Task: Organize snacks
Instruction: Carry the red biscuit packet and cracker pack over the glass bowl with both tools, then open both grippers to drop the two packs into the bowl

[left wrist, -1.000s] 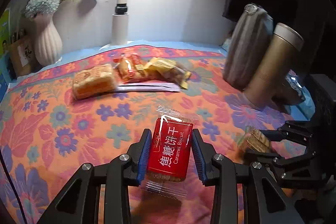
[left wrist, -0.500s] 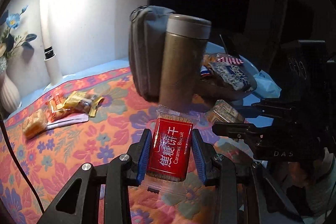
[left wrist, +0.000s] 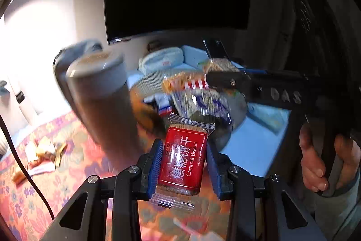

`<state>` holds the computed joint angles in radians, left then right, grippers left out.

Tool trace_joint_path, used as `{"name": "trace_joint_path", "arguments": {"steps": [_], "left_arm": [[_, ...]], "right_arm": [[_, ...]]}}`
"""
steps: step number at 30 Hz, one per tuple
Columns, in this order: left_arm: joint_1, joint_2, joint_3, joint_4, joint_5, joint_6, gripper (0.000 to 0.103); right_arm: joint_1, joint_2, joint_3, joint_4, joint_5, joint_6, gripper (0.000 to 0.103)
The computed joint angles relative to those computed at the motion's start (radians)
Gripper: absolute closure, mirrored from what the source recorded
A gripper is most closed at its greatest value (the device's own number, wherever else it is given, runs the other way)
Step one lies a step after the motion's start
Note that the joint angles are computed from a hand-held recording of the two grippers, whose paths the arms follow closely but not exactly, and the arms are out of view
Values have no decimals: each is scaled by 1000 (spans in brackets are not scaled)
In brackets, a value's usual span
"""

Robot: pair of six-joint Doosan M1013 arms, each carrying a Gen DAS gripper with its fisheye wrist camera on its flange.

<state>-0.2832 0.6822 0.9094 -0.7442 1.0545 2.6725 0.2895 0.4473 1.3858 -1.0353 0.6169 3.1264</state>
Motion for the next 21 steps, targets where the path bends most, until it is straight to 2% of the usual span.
{"name": "trace_joint_path", "arguments": {"steps": [2,5,7,12,15,17,18,19,20,21], "left_arm": [[-28,-3,-3,49,-46,-55,66],[-57,26,-59,95,-27,-153,66],[-74,36,-77,126,-50,-182,66],[-106,54,-104,182,-93,-219,66],[-117,70,-129,201,-98,-238,66],[-121,79,-142,194,-100,-236,66],[-121,87,-155,185,-91,-230,66],[-122,91,-163,178,-85,-225,62],[-123,93,-166,171,-86,-220,56],[-123,91,-160,160,-96,-215,39]], "right_arm": [[-37,-3,-9,54,-48,-45,59],[-91,20,-61,254,-98,-238,59],[-127,37,-91,384,-119,-368,59],[-173,80,-162,582,-111,-568,59],[-187,99,-198,622,-92,-618,57],[-199,107,-213,701,-98,-698,51],[-204,108,-215,733,-103,-719,37],[-206,108,-215,737,-108,-715,28],[-206,104,-208,734,-118,-711,27],[-207,103,-206,735,-123,-720,27]]}}
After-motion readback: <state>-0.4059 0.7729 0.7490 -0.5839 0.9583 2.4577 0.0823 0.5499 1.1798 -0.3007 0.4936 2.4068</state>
